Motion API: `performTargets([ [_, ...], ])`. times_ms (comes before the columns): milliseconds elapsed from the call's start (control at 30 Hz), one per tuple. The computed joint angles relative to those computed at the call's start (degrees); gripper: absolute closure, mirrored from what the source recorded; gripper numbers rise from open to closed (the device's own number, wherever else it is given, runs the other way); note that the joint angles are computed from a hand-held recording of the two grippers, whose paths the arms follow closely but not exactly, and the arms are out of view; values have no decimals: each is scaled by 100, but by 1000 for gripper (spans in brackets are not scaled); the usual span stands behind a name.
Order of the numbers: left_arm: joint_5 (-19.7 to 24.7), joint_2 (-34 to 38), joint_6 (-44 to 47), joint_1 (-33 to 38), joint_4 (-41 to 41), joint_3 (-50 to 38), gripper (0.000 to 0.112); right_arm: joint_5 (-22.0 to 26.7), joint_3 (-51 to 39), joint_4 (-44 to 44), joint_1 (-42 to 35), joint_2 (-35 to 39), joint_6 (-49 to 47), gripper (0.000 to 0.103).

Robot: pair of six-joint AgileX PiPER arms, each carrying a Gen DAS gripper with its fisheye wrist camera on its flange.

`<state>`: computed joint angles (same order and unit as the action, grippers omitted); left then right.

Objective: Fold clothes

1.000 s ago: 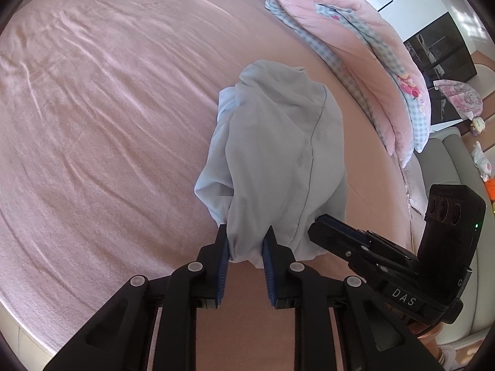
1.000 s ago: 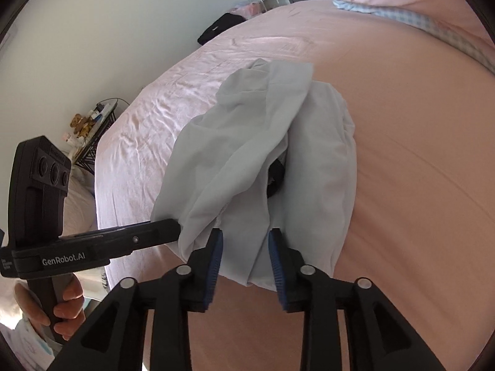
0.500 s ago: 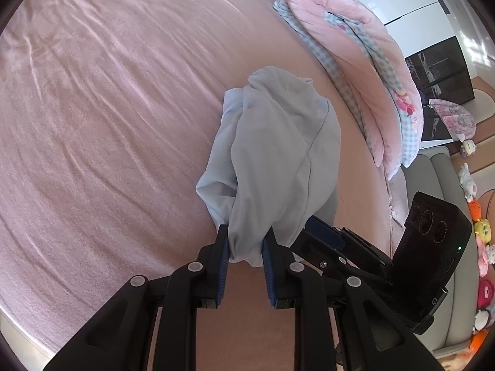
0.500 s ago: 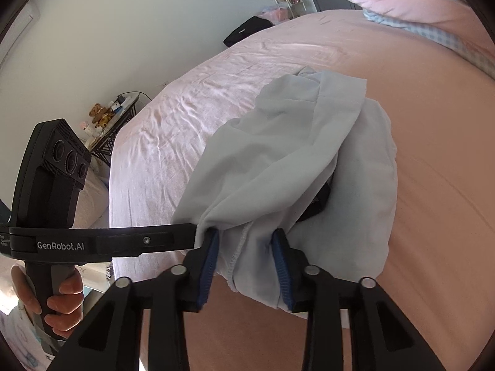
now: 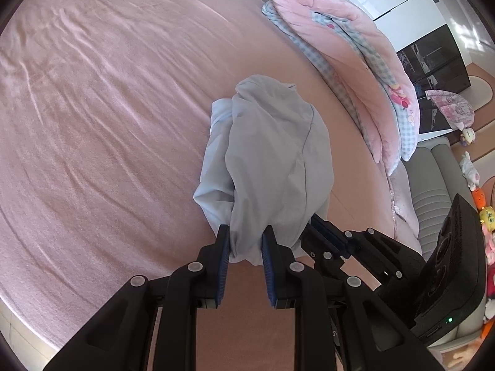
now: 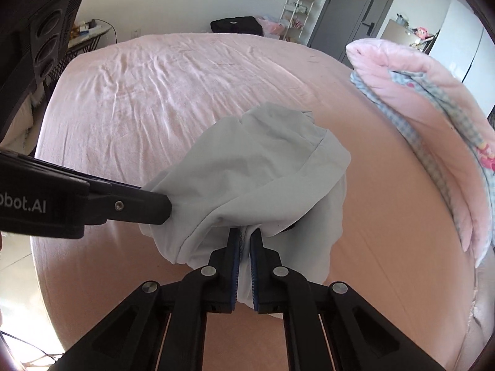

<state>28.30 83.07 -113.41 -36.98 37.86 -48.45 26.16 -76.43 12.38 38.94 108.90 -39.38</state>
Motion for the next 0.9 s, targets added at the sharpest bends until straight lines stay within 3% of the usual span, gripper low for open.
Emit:
performTargets([
  [200,248,255,440,44,-329,-242,95,-372,231,-1575,32,-179,1282,102],
  [367,34,217,786,253,-691,-198,95,817,-745,-102,-688,336,696,102],
  [500,215,189,1597,391,-1362,-342,94,2320,-1499,2068,-1502,699,-489,101],
  [600,979,310,2167,310,-1585,-857,92,3208,-1843,2926,-1802,976,-696,97],
  [667,1879,516,2310,38,-1273,-1397,84,3781,-2075,3382,-1968,1171,-693,82],
  [733,2884,807,2455,-330,-805,-1981,63,3956,-2021,3688,-1977,1197,-797,63],
  [767,3239,919,2455,-504,-567,-2181,59,4044,-1998,3834,-1979,1215,-843,63],
  [800,3425,993,2441,-623,-394,-2318,56,4146,-2051,3943,-1970,1281,-835,63],
  [900,3178,992,2482,-693,-237,-2316,55,4360,-2303,4168,-1953,1546,-693,63],
])
